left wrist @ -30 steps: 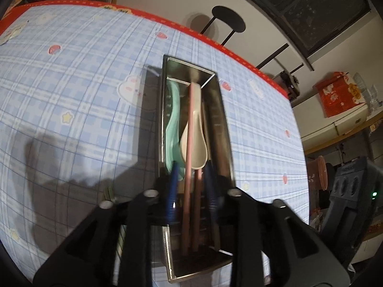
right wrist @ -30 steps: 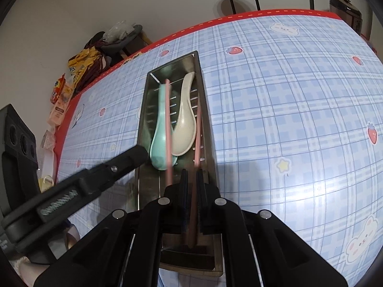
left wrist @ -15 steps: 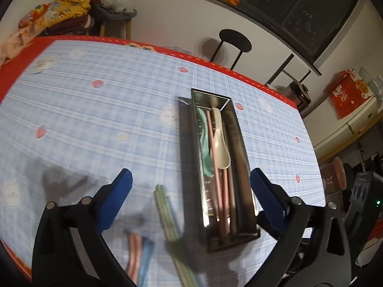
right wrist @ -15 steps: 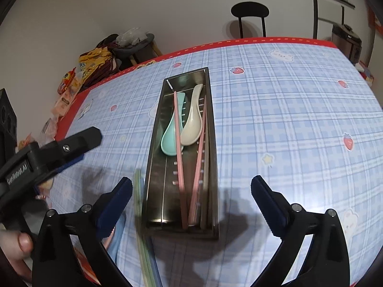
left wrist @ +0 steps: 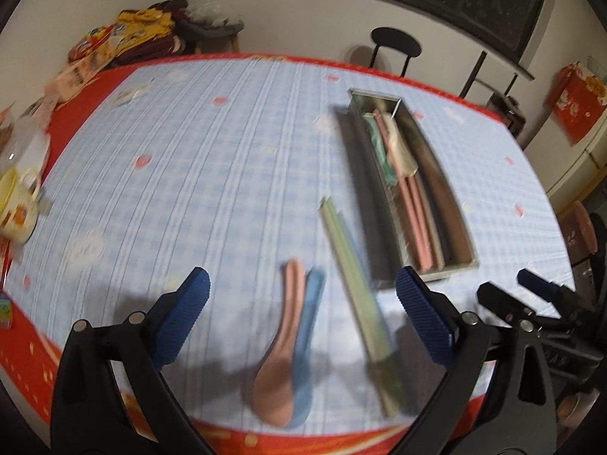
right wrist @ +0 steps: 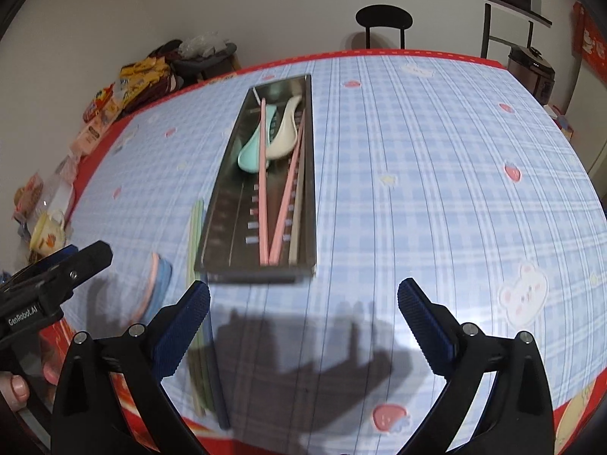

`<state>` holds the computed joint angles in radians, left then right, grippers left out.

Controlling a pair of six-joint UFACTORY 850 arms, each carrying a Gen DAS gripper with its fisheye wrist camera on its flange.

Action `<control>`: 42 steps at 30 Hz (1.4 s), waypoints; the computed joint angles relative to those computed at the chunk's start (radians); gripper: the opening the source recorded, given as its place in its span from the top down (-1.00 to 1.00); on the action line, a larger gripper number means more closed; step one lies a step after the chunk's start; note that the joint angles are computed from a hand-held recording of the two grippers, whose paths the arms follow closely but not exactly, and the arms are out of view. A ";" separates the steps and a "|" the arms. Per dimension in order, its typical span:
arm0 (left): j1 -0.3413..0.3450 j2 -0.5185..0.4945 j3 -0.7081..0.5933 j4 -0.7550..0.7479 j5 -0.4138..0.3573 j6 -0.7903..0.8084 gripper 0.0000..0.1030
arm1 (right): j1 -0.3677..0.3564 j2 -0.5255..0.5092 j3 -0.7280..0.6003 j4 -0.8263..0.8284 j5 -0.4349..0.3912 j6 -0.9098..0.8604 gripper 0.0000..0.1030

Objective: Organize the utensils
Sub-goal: 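Withdraw both open tools from the tray toward the remaining utensils, then move the left tool around the pink spoon while the right tool reaches the blue spoon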

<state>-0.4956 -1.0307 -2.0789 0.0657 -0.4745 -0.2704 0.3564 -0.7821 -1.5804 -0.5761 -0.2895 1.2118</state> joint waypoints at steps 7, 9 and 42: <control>-0.005 0.095 0.196 0.192 0.035 -0.216 -0.88 | 0.038 0.007 0.030 -0.017 -0.006 -0.037 -0.89; -0.005 0.113 0.235 0.206 0.036 -0.239 -0.88 | 0.043 0.008 0.033 -0.012 -0.006 -0.052 -0.89; 0.022 0.008 0.081 -0.058 -0.104 0.368 -0.08 | 0.090 -0.067 -0.076 0.435 -0.007 -0.393 -0.23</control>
